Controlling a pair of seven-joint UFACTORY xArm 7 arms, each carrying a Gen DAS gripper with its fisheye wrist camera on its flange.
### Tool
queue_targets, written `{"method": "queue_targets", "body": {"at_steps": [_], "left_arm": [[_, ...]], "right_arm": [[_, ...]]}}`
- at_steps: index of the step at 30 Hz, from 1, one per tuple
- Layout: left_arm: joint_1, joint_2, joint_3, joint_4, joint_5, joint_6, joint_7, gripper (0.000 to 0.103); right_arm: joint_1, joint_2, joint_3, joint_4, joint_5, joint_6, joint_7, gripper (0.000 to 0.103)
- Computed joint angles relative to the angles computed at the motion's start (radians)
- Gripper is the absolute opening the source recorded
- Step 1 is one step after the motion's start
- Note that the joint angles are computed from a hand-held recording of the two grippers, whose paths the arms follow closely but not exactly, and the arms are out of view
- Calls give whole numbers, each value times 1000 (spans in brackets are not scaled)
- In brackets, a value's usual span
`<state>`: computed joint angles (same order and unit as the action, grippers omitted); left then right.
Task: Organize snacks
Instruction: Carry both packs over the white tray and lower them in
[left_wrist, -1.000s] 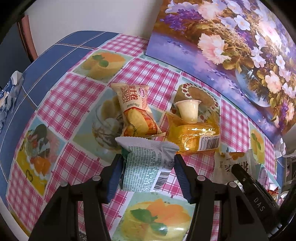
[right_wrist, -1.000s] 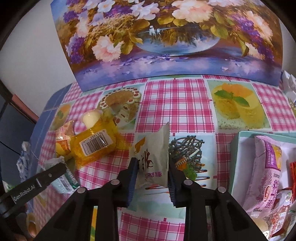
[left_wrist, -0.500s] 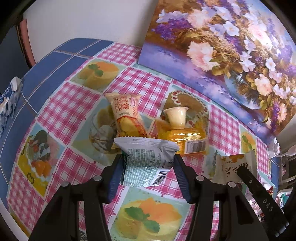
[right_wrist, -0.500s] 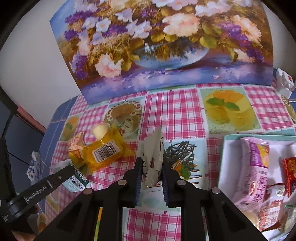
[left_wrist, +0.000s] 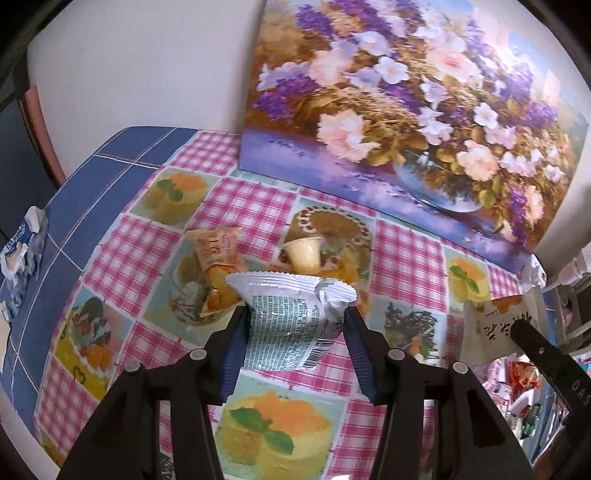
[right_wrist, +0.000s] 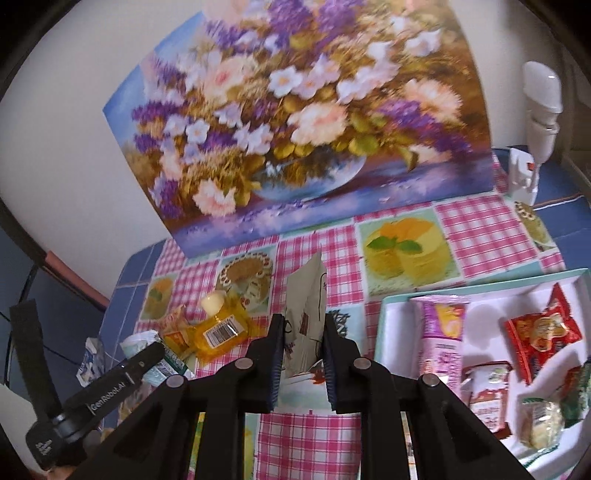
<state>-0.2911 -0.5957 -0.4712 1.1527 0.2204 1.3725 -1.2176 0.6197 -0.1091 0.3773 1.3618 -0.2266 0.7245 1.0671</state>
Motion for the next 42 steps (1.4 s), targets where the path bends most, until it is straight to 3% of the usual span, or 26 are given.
{"method": "queue_targets", "body": {"at_steps": [7, 12, 19, 24, 31, 42], "left_arm": [[-2, 30, -30, 55, 9, -28, -4, 53], [-9, 97, -66, 136, 48, -48, -6, 53], [-60, 328, -179, 350, 208, -42, -14, 53], [-137, 494, -220, 474, 306, -38, -27, 53], [-280, 679, -206, 628, 413, 12, -34, 53], [-472, 837, -101, 769, 467, 62, -15, 53]], "right_arm": [[-39, -111, -13, -86, 45, -5, 21, 21], [-90, -198, -1, -135, 51, 44, 44, 21], [-167, -339, -1, -219, 89, 103, 61, 21], [-211, -436, -15, -277, 130, 154, 56, 21], [-248, -552, -44, -358, 203, 189, 23, 21], [-248, -581, -79, -419, 314, 175, -51, 21]]}}
